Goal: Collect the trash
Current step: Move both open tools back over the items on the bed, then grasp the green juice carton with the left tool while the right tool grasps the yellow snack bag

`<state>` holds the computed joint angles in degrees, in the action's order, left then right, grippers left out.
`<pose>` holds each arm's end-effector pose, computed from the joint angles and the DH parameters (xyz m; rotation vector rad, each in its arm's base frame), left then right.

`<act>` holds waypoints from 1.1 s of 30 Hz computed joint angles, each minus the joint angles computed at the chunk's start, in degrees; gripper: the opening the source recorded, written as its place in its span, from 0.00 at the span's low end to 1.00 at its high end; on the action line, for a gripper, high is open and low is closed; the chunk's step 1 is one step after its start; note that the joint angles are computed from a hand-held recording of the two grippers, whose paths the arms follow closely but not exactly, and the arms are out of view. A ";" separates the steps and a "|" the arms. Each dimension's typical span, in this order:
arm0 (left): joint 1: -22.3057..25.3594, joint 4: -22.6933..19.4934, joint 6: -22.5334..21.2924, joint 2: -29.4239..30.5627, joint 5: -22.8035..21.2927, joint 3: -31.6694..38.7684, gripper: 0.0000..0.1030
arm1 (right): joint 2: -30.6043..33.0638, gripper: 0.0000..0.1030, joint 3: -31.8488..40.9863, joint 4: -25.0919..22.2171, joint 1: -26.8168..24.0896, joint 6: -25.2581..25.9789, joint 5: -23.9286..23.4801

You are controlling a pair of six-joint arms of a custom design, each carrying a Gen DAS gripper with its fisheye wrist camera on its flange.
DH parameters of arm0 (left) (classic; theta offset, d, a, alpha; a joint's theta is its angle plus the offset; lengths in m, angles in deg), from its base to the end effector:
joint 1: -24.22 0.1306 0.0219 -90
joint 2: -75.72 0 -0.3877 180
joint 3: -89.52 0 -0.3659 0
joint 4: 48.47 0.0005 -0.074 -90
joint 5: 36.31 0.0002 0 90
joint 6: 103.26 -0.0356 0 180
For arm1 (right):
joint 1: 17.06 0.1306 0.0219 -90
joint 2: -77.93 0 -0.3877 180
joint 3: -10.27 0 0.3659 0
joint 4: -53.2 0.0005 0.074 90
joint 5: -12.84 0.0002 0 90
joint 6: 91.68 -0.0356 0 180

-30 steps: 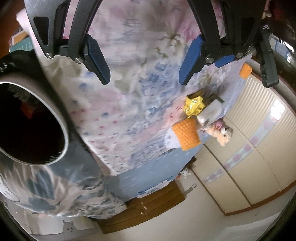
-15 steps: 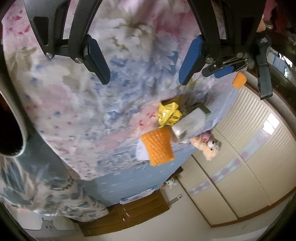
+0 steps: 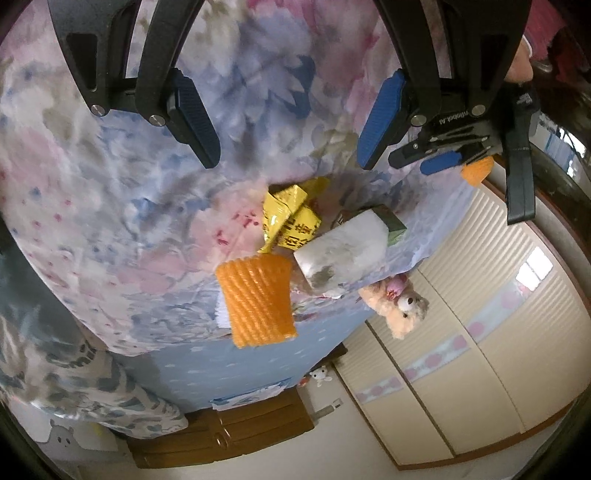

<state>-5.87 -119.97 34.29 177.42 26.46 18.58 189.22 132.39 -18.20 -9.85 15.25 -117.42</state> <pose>0.4486 -0.2417 0.4620 -0.5164 2.4480 0.1119 0.5642 0.0941 0.4724 -0.7437 2.3489 0.8411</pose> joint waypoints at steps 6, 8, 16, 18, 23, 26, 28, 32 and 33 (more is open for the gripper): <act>3.71 4.08 -10.25 1.00 2.64 1.14 0.84 | 2.20 0.76 2.23 0.41 1.91 -1.38 1.56; 5.15 5.11 -12.36 1.55 4.34 1.59 0.84 | 3.13 0.76 3.27 0.16 2.41 -1.89 2.08; 6.63 10.57 -15.78 2.70 8.06 1.96 0.84 | 6.76 0.75 7.50 -1.34 3.39 -5.07 3.09; 6.01 10.57 -16.68 3.20 7.20 2.59 0.80 | 7.54 0.67 8.38 -1.90 3.34 -5.50 2.93; 4.56 10.83 -16.43 3.02 7.27 2.73 0.37 | 7.25 0.43 8.29 -3.16 2.87 -3.49 2.33; 2.86 9.54 -13.81 2.55 5.87 2.51 0.35 | 6.35 0.42 7.36 -4.02 2.03 -2.20 1.08; 1.14 7.57 -11.35 2.57 4.26 2.83 0.35 | 5.43 0.42 6.47 -4.60 0.90 -0.91 0.05; -2.97 3.87 -4.66 2.59 1.53 3.55 0.35 | 4.04 0.42 5.27 -6.00 -1.41 1.58 -0.90; -3.75 3.29 -3.31 2.59 0.96 3.64 0.35 | 3.78 0.42 5.02 -6.55 -2.14 2.33 -1.11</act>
